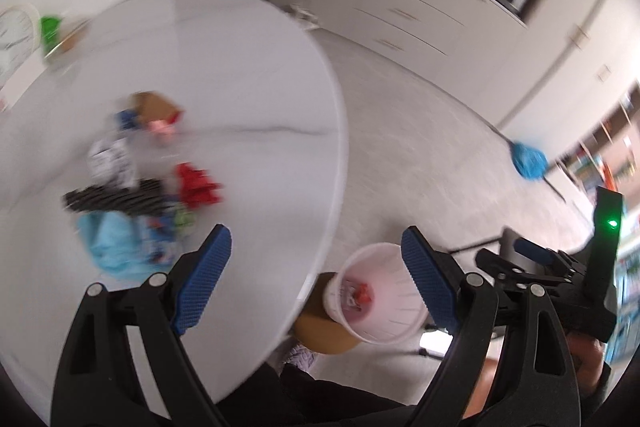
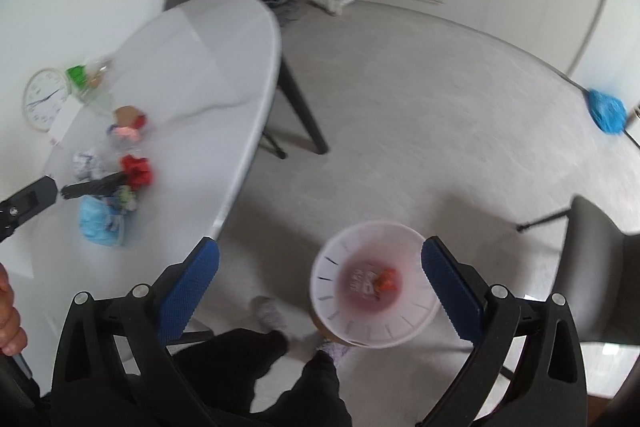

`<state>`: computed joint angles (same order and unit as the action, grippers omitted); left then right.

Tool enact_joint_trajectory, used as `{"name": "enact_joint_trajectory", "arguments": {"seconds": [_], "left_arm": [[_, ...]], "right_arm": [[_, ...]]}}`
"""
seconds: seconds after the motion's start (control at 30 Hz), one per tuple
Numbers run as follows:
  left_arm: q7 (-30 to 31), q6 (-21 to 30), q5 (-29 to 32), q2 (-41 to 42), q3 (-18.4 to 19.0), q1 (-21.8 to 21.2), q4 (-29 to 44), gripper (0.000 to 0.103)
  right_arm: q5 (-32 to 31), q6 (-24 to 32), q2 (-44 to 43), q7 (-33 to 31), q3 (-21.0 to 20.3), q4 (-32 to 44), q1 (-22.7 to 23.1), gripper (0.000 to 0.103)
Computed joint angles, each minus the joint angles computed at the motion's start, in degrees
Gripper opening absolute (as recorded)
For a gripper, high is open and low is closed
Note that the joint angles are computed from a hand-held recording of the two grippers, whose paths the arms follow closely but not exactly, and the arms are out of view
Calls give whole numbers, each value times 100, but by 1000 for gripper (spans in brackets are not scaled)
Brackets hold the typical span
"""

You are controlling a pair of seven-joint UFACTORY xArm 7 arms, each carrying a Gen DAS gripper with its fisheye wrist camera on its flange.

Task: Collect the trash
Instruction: 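Move both tools back over the trash pile on the table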

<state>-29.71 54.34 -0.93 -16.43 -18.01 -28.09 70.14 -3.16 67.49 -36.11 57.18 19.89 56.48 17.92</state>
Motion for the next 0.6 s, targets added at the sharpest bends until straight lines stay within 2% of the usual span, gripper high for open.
{"name": "enact_joint_trajectory", "arguments": {"seconds": [0.13, 0.27, 0.47, 0.6], "left_arm": [[-72, 34, 69, -456, 251, 287, -480, 83], [170, 25, 133, -605, 531, 641, -761, 83], [842, -6, -41, 5, 888, 1013, -572, 83], [1173, 78, -38, 487, 907, 1118, -363, 83]], "right_arm": [[-157, -360, 855, -213, 115, 594, 25, 100], [-504, -559, 1836, -293, 191, 1372, 143, 100], [-902, -672, 3038, -275, 19, 2388, 544, 100], [-992, -624, 3743, -336, -200, 3004, 840, 100]]}}
